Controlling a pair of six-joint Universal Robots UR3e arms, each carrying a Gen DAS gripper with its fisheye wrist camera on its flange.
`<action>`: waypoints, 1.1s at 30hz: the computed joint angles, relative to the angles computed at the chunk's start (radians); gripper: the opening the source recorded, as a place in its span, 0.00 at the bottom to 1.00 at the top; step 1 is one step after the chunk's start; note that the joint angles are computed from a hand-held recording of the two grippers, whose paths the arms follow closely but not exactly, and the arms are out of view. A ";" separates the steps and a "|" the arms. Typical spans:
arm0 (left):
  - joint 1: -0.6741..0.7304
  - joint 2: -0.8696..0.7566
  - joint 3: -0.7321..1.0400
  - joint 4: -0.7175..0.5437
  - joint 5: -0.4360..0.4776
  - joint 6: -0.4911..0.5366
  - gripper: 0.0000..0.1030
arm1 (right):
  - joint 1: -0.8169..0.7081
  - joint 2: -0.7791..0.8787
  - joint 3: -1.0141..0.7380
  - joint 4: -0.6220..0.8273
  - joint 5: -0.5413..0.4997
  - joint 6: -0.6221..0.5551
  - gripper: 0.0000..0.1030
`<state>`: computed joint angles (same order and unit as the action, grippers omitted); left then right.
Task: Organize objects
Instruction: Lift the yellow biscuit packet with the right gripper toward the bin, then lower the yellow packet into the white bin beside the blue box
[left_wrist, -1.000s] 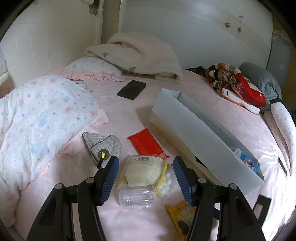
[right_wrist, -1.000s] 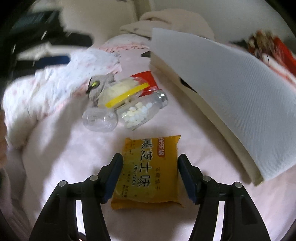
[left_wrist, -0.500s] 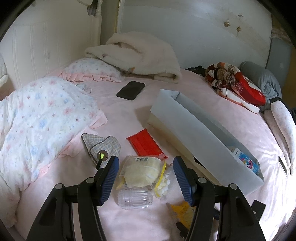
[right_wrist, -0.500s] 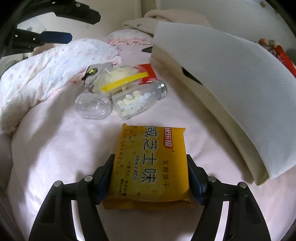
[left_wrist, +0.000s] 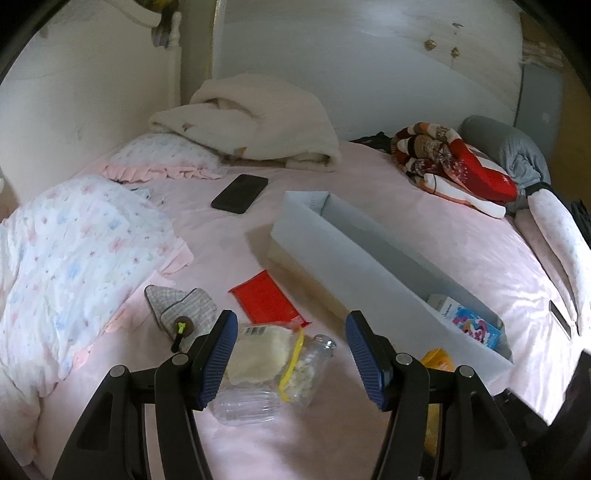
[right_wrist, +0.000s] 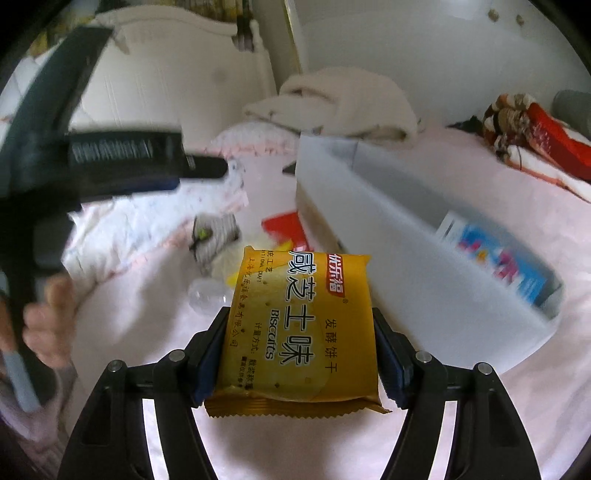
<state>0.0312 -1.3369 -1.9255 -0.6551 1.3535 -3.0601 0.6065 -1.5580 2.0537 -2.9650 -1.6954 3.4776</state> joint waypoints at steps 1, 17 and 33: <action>-0.008 -0.004 0.010 -0.003 0.001 -0.003 0.57 | -0.005 -0.020 -0.003 0.012 0.000 0.001 0.68; -0.229 -0.168 0.246 -0.032 0.028 -0.010 0.57 | -0.229 -0.193 -0.039 0.229 0.048 -0.035 0.68; -0.375 -0.341 0.364 -0.117 0.048 0.072 0.58 | -0.300 -0.115 0.020 0.127 0.089 -0.325 0.68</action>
<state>-0.3433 -1.6775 -1.5610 -0.7723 1.4013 -2.9877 0.3067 -1.6733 2.0736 -2.8375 -1.6068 3.1528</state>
